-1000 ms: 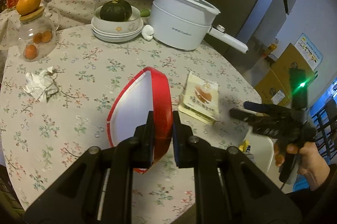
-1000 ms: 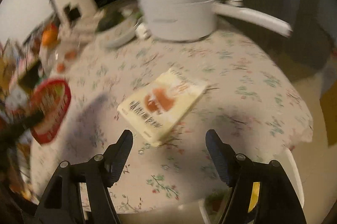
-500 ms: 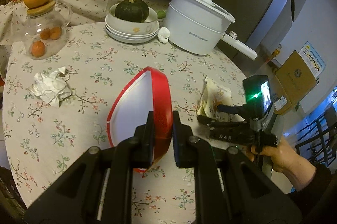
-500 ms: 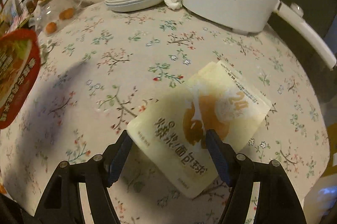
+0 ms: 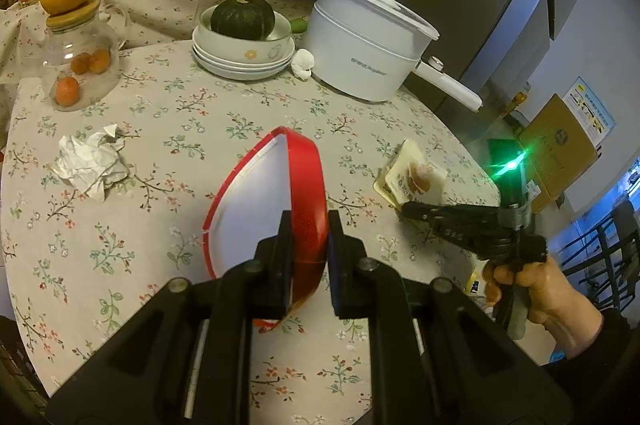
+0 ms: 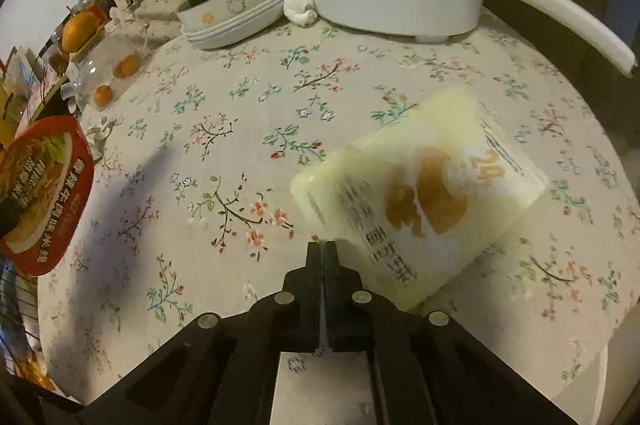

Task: Collect trash

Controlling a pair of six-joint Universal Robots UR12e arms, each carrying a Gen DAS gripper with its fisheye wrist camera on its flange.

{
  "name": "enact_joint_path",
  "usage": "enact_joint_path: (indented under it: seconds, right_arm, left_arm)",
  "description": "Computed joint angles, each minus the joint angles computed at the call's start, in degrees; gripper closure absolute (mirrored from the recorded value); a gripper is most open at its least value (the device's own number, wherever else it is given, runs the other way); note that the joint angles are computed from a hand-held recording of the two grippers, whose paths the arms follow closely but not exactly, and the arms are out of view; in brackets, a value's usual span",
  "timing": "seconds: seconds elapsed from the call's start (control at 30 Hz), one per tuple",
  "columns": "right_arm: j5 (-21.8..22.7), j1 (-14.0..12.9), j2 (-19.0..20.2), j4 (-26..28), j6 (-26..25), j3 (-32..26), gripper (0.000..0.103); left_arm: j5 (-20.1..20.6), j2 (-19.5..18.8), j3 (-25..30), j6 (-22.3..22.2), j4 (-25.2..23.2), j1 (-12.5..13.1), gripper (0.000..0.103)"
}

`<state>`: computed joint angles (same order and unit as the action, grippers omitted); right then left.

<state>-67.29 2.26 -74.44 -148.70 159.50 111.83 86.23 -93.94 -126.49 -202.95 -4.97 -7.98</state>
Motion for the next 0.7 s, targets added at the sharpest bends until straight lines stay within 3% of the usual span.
enact_joint_path:
  seconds: [0.1,0.3,0.33,0.4,0.43,0.47,0.57,0.7]
  right_arm:
    - [0.93,-0.82,-1.27,-0.48,0.06,0.56,0.102]
    - [-1.49,-1.08,-2.84,-0.68,0.2,1.61,0.099]
    - [-1.58,-1.02,-2.67,0.0,0.82,1.35,0.09]
    - [-3.05,-0.53,-2.18,-0.4,2.86,1.01,0.054]
    - [-3.77,-0.28,-1.99,-1.81,3.92,1.2,0.024]
    - [-4.88,0.16,-1.72,-4.06,5.37,1.41,0.019]
    - [-6.78,1.92,-0.19,-4.27,6.05,-0.12,0.019]
    - [-12.65,4.88,2.89,-5.49,4.57,-2.56,0.019]
  left_arm:
    - [0.07,-0.06,0.11,0.26,0.09,-0.3,0.087]
    - [-1.91,-0.2,0.18,-1.28,0.76,-0.3,0.087]
    - [-1.98,-0.25,0.23,-1.36,0.87,-0.38,0.087]
    - [-1.88,-0.32,0.32,-1.38,1.04,-0.55,0.087]
    - [-1.89,-0.37,0.39,-1.38,0.99,-0.6,0.087]
    - [-1.89,-0.41,0.49,-1.29,0.93,-0.63,0.087]
    - [-1.47,-0.54,0.65,-0.91,0.88,-0.56,0.087]
    - [-1.94,-0.56,0.65,-1.18,0.62,-0.05,0.087]
